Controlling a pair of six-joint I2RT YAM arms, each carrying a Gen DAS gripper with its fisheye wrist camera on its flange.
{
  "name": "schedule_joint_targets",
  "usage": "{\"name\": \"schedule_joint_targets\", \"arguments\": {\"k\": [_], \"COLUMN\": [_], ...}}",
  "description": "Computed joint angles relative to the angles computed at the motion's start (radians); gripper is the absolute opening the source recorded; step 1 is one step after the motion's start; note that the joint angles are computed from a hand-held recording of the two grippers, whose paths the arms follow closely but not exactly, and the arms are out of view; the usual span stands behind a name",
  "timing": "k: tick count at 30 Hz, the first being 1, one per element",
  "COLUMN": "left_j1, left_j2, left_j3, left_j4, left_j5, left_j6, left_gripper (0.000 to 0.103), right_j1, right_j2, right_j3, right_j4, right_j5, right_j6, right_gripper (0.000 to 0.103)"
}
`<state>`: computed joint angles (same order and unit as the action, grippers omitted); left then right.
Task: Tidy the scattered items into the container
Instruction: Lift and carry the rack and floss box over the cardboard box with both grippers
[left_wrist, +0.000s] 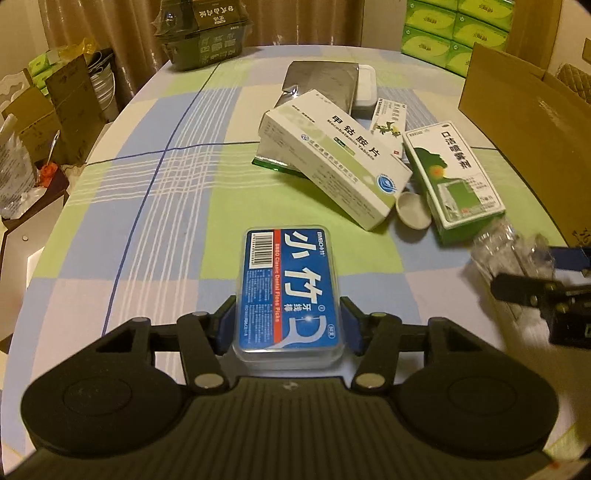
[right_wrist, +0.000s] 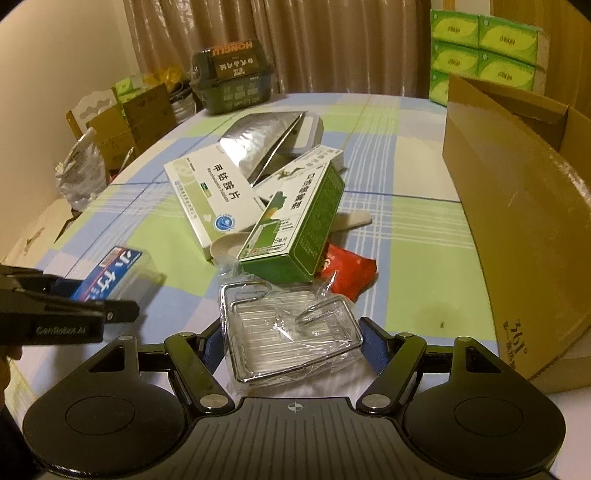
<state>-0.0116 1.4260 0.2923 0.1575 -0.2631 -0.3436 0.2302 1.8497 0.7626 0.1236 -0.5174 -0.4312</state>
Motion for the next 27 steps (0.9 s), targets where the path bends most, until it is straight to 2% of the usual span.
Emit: {"name": "schedule_joint_targets", "arguments": {"k": [9,17,23,27], "left_j1": [-0.117,-0.241,-0.322,-0.371], "left_j2": [-0.201,-0.384,-0.467,-0.442], "left_j3": [-0.031,0.004,0.07,0.141], "left_j4": [-0.186,-0.392,-0.516,-0.53], "left_j5": [-0.049,-0.11,-0.153,-0.171], "left_j6": [-0.113,-0.208,-0.257,-0.266], "left_gripper": [0.052,0.052,0.052,0.052], "right_j1": [-0.051,-0.102,-0.174,-0.233], "right_j2": [-0.124,-0.29,-0.375,-0.404], "right_j3": [-0.076,-0.136,-0.08,-0.003], "right_j4": [0.01,-0.047,-0.132,-0.187], "right_j5": [-0.033,-0.067,-0.1,-0.124], "right_j6": [0.033,0.043,0.064,0.077], "right_gripper": [0.07,0.07,0.07,0.07]}}
